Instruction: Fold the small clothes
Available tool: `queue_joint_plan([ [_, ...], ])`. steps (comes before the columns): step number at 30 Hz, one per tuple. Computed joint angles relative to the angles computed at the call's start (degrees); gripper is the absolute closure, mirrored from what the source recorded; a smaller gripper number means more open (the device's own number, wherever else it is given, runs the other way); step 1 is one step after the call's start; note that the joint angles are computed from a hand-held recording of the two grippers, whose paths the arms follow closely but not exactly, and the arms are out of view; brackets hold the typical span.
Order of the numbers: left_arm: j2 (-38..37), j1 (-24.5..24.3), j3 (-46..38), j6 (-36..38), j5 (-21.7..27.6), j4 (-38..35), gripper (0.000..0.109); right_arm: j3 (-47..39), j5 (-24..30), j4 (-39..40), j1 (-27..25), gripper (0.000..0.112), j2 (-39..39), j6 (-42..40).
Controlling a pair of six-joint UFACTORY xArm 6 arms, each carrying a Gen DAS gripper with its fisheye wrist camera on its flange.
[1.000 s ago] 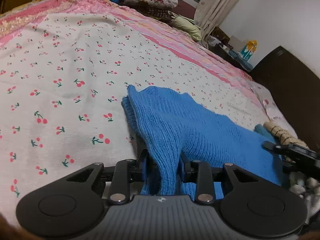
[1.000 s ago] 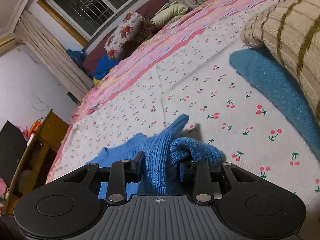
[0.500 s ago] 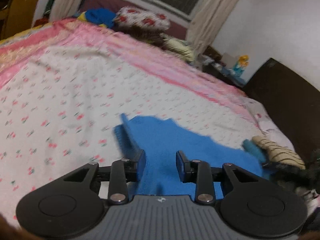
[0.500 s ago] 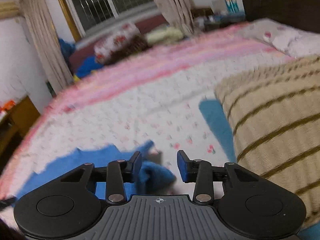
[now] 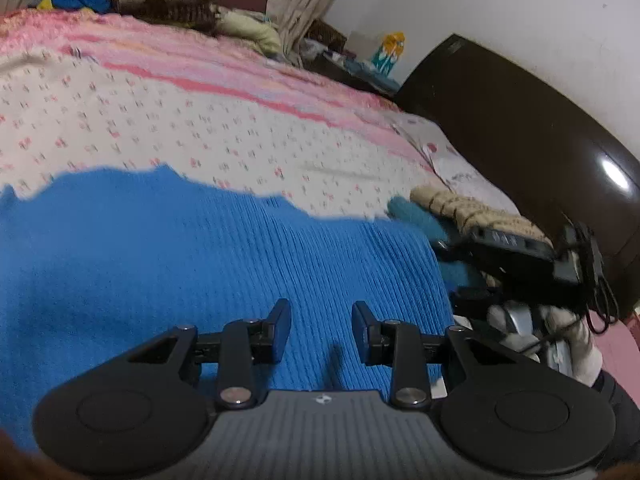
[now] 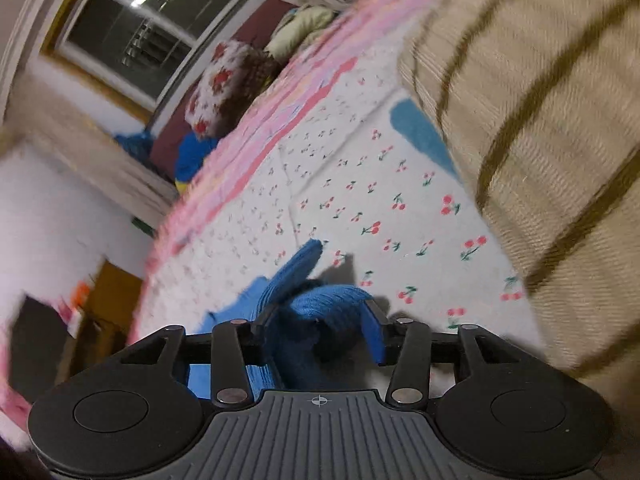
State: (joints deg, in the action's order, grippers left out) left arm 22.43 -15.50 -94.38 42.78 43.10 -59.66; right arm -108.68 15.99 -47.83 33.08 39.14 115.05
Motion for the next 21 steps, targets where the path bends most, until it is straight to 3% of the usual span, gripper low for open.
queue_joint_plan([
  [2, -0.1, -0.5, 0.8, -0.4, 0.1, 0.5, 0.071, -3.7, -0.7, 9.4, 0.1, 0.058, 3.5, -8.4],
  [5, -0.4, -1.0, 1.8, -0.6, 0.3, 1.5, 0.071, -7.8, 0.4, 11.7, 0.1, 0.058, 6.3, -10.4],
  [6, -0.4, -1.0, 1.9, -0.6, 0.5, 1.5, 0.071, -8.4, 0.1, 11.5, -0.1, 0.065, 6.7, -9.2],
  [7, -0.4, -1.0, 1.8, -0.6, 0.7, 1.4, 0.071, -9.2, -0.1, 11.5, -0.4, 0.086, 7.2, -8.2],
  [10, -0.5, -1.4, 1.6, 0.8, 0.1, -0.9, 0.071, -13.1, 0.3, 10.1, -0.6, 0.096, 8.7, -9.3],
  [13, 0.8, -2.5, 0.1, 0.8, -0.7, -2.1, 0.071, -17.1, 6.2, 0.8, 1.1, 0.099, 8.7, -10.9],
  [15, 2.1, -3.4, -1.3, -0.8, -0.8, 0.6, 0.071, -24.1, 15.3, 5.0, 2.3, 0.099, 12.4, -19.0],
  [17, 2.7, -4.0, -1.5, -3.3, -1.8, 3.3, 0.071, -27.2, 18.4, 12.8, 2.1, 0.098, 14.9, -23.4],
  [19, 1.9, -4.1, -0.5, -2.9, -2.5, 2.5, 0.071, -20.7, 14.8, 12.4, 1.4, 0.094, 11.5, -18.3],
  [21, 0.6, -4.4, 1.1, -2.0, -4.2, 2.4, 0.071, -13.6, 11.5, 5.3, 1.2, 0.087, 7.0, -8.7],
])
